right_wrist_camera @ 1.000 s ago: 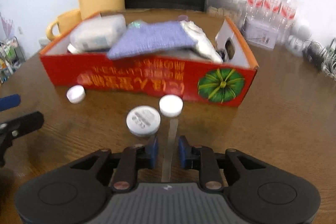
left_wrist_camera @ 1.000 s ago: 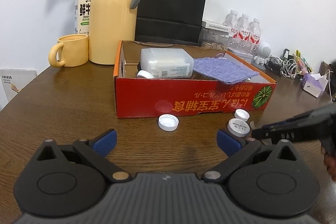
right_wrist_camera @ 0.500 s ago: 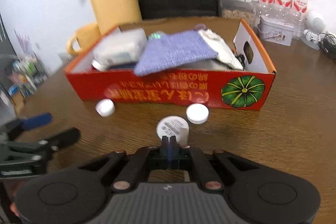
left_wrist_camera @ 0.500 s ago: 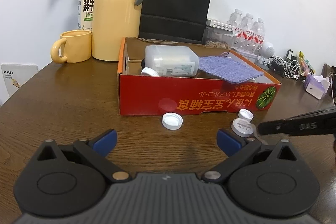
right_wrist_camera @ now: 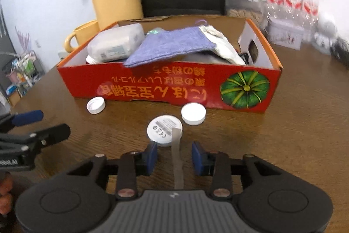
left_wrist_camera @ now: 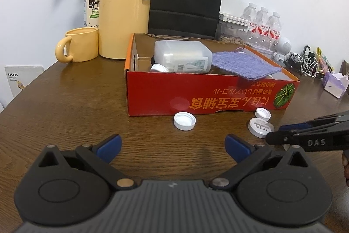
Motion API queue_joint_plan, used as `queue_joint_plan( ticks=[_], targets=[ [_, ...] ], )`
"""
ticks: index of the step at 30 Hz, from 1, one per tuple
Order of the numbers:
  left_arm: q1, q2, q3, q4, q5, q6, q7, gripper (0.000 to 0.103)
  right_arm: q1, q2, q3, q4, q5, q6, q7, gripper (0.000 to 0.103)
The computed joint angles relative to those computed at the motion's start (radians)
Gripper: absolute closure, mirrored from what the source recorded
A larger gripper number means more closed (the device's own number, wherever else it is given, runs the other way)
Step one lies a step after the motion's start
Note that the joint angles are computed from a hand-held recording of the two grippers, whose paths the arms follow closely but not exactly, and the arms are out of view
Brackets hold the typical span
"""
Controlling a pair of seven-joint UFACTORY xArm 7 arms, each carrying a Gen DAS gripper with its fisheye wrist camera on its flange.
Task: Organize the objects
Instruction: 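Grasp a white bottle cap with the left tool while the right tool carries the strip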
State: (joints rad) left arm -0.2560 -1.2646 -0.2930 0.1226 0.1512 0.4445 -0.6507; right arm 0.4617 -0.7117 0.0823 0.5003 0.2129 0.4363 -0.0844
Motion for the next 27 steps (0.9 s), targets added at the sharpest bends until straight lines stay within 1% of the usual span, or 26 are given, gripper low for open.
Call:
queue_joint_plan(
  ticks=[1, 2, 3, 4, 9, 14, 19, 21, 23, 26, 27],
  targets=[
    [-0.002, -0.001, 0.0, 0.0, 0.0, 0.0, 0.0, 0.0, 0.006, 0.001, -0.003, -0.003, -0.002, -0.007, -0.012, 0.071],
    [-0.003, -0.003, 0.002, -0.001, 0.0, -0.001, 0.001, 0.0, 0.01, 0.001, -0.004, -0.007, -0.007, -0.015, -0.025, 0.082],
    [-0.004, -0.003, 0.002, -0.001, 0.0, -0.002, 0.002, 0.0, 0.011, 0.001, -0.001, -0.01, -0.014, -0.024, -0.034, 0.095],
    [-0.005, -0.006, 0.002, -0.002, 0.0, -0.003, 0.002, 0.0, 0.015, 0.0, -0.003, -0.015, -0.016, -0.032, -0.044, 0.098],
    [-0.006, -0.006, 0.001, -0.001, -0.001, 0.001, 0.001, 0.0, 0.024, -0.017, -0.004, -0.039, -0.014, -0.066, -0.053, 0.101],
    [0.0, -0.002, -0.002, 0.001, 0.001, 0.0, -0.002, 0.0, 0.051, -0.071, -0.021, -0.091, 0.008, -0.132, -0.035, 0.102],
    [0.02, 0.05, -0.008, 0.016, 0.005, -0.01, -0.01, 0.0, 0.107, -0.139, -0.074, -0.15, 0.04, -0.227, -0.018, 0.102],
    [0.028, 0.079, -0.005, 0.024, 0.007, -0.03, -0.01, 0.0, 0.13, -0.153, -0.1, -0.164, 0.049, -0.26, -0.013, 0.102],
    [0.054, 0.126, -0.013, 0.04, 0.013, -0.072, -0.017, 0.0, 0.157, -0.162, -0.13, -0.174, 0.055, -0.295, -0.015, 0.102],
    [0.115, 0.217, -0.051, 0.077, 0.032, -0.124, -0.043, 0.0, 0.2, -0.165, -0.173, -0.185, 0.059, -0.358, -0.016, 0.102],
    [0.133, 0.245, -0.063, 0.088, 0.04, -0.137, -0.05, 0.004, 0.216, -0.163, -0.187, -0.187, 0.059, -0.383, -0.016, 0.102]
  ],
)
